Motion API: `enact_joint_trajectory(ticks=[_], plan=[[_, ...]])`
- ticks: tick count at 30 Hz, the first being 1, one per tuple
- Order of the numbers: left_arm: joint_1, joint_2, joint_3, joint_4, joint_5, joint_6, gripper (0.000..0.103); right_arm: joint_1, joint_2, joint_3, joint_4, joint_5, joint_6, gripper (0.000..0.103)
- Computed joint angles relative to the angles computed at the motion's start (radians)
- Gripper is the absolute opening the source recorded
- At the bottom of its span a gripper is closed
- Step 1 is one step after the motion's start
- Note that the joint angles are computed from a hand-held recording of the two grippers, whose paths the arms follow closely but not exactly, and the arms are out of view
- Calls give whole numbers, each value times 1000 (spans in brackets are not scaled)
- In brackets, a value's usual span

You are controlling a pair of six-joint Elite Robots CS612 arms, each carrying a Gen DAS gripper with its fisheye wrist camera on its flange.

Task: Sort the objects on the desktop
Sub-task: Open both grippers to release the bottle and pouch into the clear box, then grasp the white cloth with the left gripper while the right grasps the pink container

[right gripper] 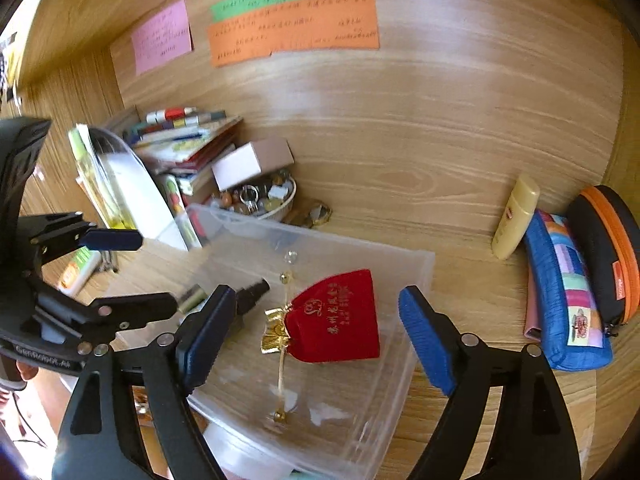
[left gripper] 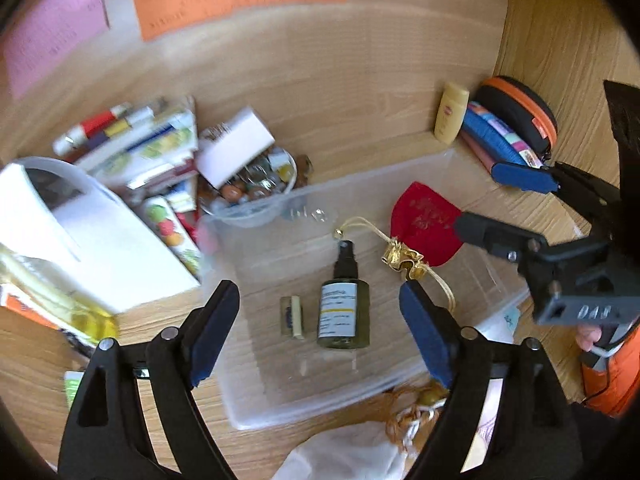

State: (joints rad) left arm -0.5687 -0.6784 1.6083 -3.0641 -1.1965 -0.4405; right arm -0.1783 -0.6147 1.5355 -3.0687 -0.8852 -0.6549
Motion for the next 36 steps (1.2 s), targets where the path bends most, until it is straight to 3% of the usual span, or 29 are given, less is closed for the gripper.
enact_joint_trajectory(ticks=[3,12,17,22,30,36], plan=[[-17,-19,38,-48,56,11,92,-8,-16,13,0,27,9,82],[-55,-54,124,-209,136,31,93,-35,-74,110,-95,76,3,89],[-75,-60,172,-339,166,5,97,-49,-94,166,-172,94,16,94],[-96,-64,216,-410,229,-16,97,-62,-105,220,-255,93,1,99],[-124,-55,282,-468,305,-97,98,-82,-109,275,-296,83,-34,99],[-121,-44,320,-455,279,-179,98,-95,-103,299,-279,41,-41,99]])
